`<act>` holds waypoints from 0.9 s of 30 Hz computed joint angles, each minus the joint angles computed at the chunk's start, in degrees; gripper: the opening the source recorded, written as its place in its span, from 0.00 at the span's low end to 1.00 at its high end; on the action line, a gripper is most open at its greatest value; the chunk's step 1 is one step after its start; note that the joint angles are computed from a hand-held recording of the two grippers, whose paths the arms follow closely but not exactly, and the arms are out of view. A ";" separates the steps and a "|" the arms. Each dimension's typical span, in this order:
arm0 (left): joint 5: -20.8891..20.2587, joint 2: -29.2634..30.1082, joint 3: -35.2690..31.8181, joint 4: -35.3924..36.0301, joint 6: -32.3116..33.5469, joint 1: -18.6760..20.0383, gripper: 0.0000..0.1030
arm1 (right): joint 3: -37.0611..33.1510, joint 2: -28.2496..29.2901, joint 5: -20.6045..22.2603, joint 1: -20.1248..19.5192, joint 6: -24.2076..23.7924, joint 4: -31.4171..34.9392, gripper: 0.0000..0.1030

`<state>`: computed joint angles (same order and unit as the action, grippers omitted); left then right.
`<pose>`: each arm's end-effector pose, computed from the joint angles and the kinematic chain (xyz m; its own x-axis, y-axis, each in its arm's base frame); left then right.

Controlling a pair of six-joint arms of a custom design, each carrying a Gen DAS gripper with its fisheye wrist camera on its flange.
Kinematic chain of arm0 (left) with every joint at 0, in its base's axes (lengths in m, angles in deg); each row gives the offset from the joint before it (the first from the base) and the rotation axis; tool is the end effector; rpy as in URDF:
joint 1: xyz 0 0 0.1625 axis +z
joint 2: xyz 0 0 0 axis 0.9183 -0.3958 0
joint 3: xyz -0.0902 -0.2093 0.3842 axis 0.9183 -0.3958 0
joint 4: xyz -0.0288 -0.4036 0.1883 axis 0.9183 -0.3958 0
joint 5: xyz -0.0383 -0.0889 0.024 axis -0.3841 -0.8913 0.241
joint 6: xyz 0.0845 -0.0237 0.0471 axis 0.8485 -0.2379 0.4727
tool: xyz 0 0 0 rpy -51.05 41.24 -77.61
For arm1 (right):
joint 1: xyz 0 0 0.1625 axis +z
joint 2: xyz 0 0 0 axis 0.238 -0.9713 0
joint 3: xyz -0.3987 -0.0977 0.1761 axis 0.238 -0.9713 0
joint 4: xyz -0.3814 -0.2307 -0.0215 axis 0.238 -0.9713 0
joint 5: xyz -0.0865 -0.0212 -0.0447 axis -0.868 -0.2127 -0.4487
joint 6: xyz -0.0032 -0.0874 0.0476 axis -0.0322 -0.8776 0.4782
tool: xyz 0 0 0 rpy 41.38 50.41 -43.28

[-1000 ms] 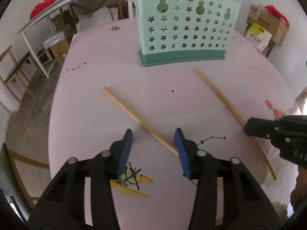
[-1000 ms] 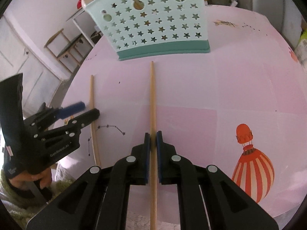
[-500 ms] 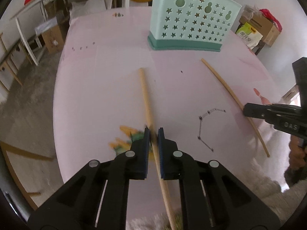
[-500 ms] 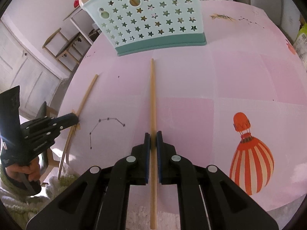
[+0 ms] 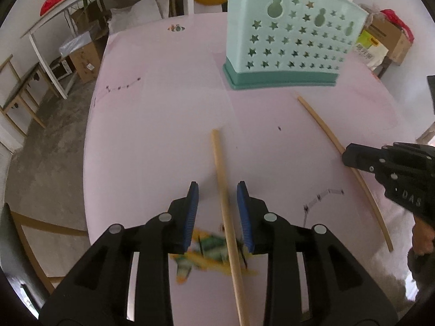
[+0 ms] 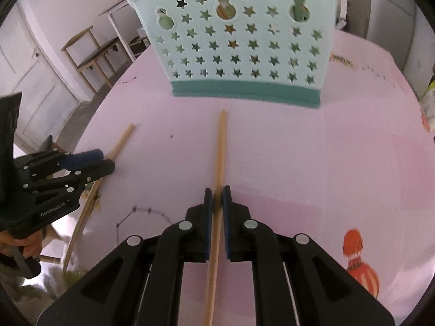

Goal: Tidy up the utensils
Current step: 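Lift the chopstick with the right gripper while the left gripper grasps another chopstick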

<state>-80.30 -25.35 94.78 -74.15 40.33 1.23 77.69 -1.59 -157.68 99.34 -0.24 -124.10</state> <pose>0.0042 -0.5104 0.2742 -0.6814 0.3250 -0.6558 0.5459 0.8225 -0.1597 0.3087 -0.5306 -0.1075 -0.8176 -0.1610 0.5528 -0.3988 0.8509 -0.3420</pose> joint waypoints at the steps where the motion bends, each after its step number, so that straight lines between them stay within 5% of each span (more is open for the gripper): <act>1: 0.91 0.69 0.06 -1.40 0.47 -0.19 0.18 | -0.29 0.25 -0.17 0.04 -0.35 -0.20 0.08; 6: 1.47 1.01 0.08 -2.28 0.63 -0.52 0.07 | 0.21 -0.18 -1.20 0.64 0.05 1.31 0.07; 12: 2.50 0.59 0.92 -2.50 0.44 -1.12 0.06 | 2.24 -2.14 -0.41 0.27 2.54 3.46 0.07; 27: 4.48 0.68 2.15 -3.30 0.59 -2.23 0.06 | -2.00 0.46 -1.67 0.17 -1.01 2.28 0.12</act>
<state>-75.82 -24.67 96.93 -77.44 40.92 -1.00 75.69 -1.13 -159.35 99.51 -1.25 -121.82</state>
